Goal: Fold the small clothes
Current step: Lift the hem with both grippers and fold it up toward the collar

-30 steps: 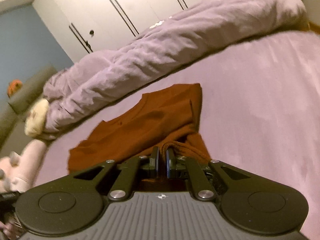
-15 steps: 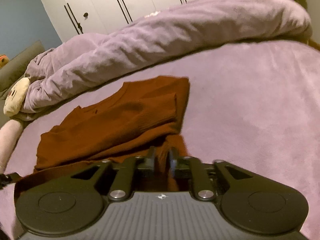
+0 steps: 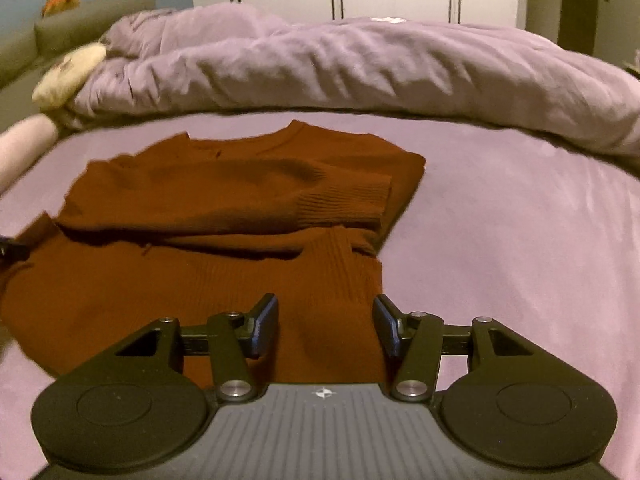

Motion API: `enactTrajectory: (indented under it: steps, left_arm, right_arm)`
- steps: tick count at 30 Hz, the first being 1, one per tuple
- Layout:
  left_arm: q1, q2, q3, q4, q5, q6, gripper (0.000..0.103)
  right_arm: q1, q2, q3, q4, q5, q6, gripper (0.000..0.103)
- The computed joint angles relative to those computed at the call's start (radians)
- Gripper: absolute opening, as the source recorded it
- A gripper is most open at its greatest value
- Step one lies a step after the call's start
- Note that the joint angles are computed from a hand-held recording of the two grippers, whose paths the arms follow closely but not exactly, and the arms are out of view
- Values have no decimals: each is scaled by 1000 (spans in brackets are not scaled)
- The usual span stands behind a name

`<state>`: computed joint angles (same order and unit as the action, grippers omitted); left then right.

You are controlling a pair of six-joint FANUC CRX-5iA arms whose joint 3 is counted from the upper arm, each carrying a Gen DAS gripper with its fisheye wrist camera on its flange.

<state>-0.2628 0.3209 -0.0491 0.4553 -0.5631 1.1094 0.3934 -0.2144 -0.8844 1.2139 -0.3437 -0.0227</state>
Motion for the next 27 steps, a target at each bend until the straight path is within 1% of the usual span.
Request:
enactTrajectory:
  steps: [2,3,4,6,7,8,9,11,13,15,19,21,24,27]
  left_arm:
    - [-2,17,16,2,-8,-1,37]
    - [-3,23,25,-5,-14,6,32]
    - [-4,29,37,-22,-22,21,26]
    - [-7,36,56,-53,-29,47,17]
    - [-8,37,60,-64,-28,56,11]
    - [-8,36,64,-80,-28,74,10]
    - [-7,34,63,-83,-22,80,9]
    - [-6,23,48,-71,-1,81,8]
    - [-2,8,24,-30,18,60,8]
    - [2,-8,12,-7,26,61,8]
    - [7,-54,-26,85,62,-7,8]
    - [11,-61,-21,132,56,-33,7]
    - [14,-59,12,115,56,12,7]
    - [13,-47,41,120,74,31,7]
  right_arm:
    - [-15,21,16,-12,19,16,47]
    - [-21,33,25,-14,25,28,43]
    - [-23,41,30,-12,25,35,39]
    - [-36,50,32,11,37,40,17]
    - [-46,49,29,31,50,35,14]
    - [-55,45,25,44,65,31,8]
    - [-58,41,21,56,72,22,8]
    - [-69,33,7,124,73,-17,7]
    - [-75,20,-5,186,72,-61,7]
    - [-77,3,-15,234,69,-102,6]
    - [-91,-39,-23,340,76,-161,6]
    - [-111,-54,-21,402,89,-198,6]
    - [-158,-63,-6,513,126,-283,6]
    - [-192,-53,17,622,131,-363,6]
